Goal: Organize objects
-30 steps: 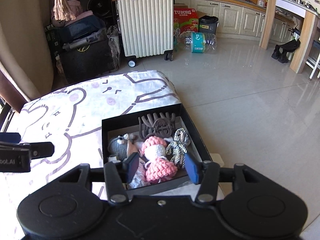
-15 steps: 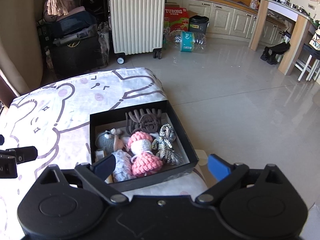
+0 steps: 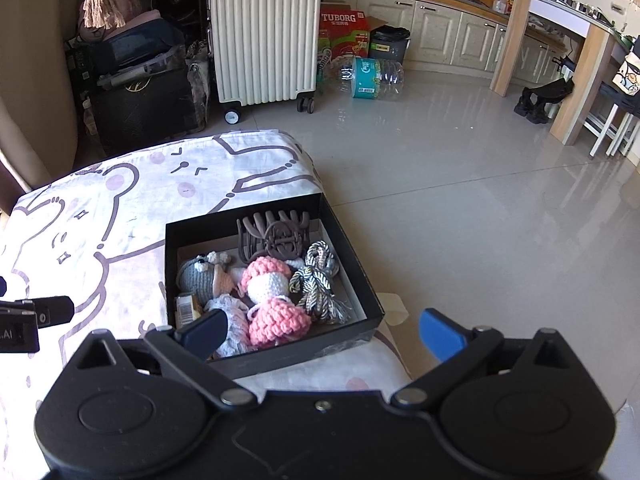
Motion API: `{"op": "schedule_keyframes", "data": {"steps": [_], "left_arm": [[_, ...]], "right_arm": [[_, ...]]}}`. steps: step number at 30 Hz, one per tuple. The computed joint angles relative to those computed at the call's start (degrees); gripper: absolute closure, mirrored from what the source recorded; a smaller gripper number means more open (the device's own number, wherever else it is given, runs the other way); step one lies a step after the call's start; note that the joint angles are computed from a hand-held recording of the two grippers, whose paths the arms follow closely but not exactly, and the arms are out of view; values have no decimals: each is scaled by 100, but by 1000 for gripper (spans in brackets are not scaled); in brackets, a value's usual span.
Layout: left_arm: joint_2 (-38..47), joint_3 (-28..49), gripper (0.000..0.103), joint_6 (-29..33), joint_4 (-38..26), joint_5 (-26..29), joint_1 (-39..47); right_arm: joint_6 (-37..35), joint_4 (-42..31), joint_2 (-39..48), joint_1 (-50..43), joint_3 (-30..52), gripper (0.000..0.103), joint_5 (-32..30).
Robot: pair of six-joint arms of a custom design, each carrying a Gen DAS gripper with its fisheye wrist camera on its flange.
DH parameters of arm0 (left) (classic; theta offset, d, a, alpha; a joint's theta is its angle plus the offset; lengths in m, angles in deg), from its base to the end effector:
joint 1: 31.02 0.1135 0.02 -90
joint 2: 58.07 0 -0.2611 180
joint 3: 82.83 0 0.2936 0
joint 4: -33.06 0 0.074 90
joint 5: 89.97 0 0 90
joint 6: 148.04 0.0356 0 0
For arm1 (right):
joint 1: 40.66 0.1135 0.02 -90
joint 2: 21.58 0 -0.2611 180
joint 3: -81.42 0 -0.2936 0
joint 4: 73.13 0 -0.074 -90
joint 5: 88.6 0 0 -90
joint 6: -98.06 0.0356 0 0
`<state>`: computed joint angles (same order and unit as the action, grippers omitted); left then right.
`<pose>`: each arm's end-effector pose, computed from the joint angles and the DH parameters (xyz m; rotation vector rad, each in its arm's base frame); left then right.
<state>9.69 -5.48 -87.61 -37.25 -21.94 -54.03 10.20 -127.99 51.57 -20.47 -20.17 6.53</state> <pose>0.2473 -0.0906 0.3107 -0.2713 2.5047 0.1468 0.2898 0.1032 0.3070 -0.3420 2.4087 0.0664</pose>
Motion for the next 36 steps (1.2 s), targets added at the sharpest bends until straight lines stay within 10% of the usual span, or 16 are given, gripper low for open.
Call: {"op": "schedule_keyframes", "data": {"steps": [36], "left_arm": [[27, -83, 0, -130, 43, -101, -17]], "right_arm": [[-29, 10, 45, -27, -33, 0, 2]]}}
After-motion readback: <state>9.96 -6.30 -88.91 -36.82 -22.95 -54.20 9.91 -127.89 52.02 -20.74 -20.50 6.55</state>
